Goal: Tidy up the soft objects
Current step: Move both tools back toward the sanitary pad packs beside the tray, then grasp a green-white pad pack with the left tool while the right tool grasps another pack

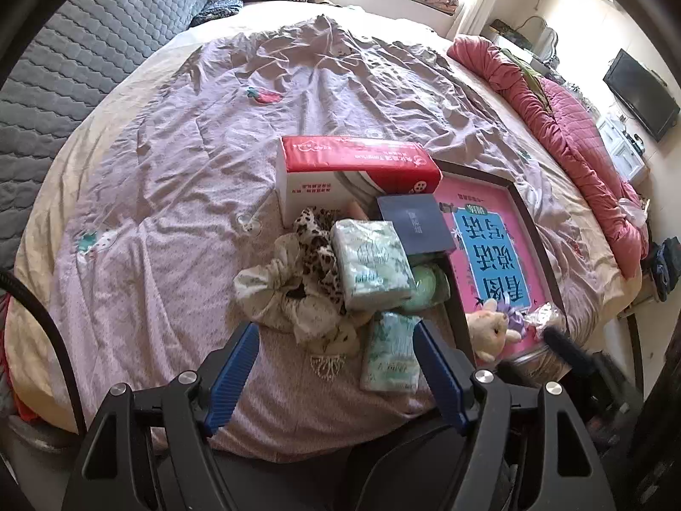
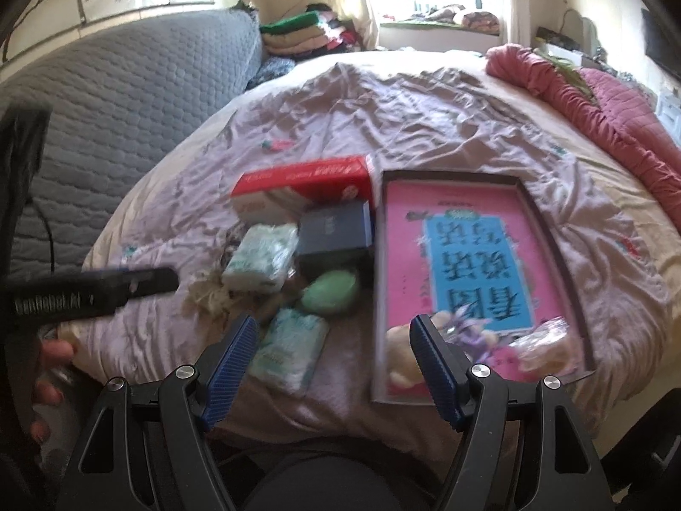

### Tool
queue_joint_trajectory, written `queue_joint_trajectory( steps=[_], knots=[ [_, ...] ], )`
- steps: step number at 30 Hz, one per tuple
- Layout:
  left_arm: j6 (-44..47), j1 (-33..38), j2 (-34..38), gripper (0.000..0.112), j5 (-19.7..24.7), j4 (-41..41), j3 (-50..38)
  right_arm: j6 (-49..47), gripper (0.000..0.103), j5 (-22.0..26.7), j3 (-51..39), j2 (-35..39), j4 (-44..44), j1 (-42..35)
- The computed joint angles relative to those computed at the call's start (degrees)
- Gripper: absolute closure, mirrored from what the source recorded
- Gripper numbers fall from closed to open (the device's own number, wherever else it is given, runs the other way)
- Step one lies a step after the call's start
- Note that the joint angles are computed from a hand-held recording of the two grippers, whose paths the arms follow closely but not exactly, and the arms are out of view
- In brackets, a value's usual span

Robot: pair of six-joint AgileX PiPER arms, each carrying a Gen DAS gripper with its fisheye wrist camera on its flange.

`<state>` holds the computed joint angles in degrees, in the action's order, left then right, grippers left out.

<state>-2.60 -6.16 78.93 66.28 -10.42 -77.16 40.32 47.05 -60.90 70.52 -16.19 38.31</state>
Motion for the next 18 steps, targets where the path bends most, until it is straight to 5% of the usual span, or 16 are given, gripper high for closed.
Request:
queue_joint_trajectory(
  steps=[18],
  knots=[
    [-1.85, -6.78, 14.66, 0.038, -0.82, 3.5, -9.61, -5.02, 0.027, -7.19, 3.65, 6.16, 9.67, -1.54]
  ],
)
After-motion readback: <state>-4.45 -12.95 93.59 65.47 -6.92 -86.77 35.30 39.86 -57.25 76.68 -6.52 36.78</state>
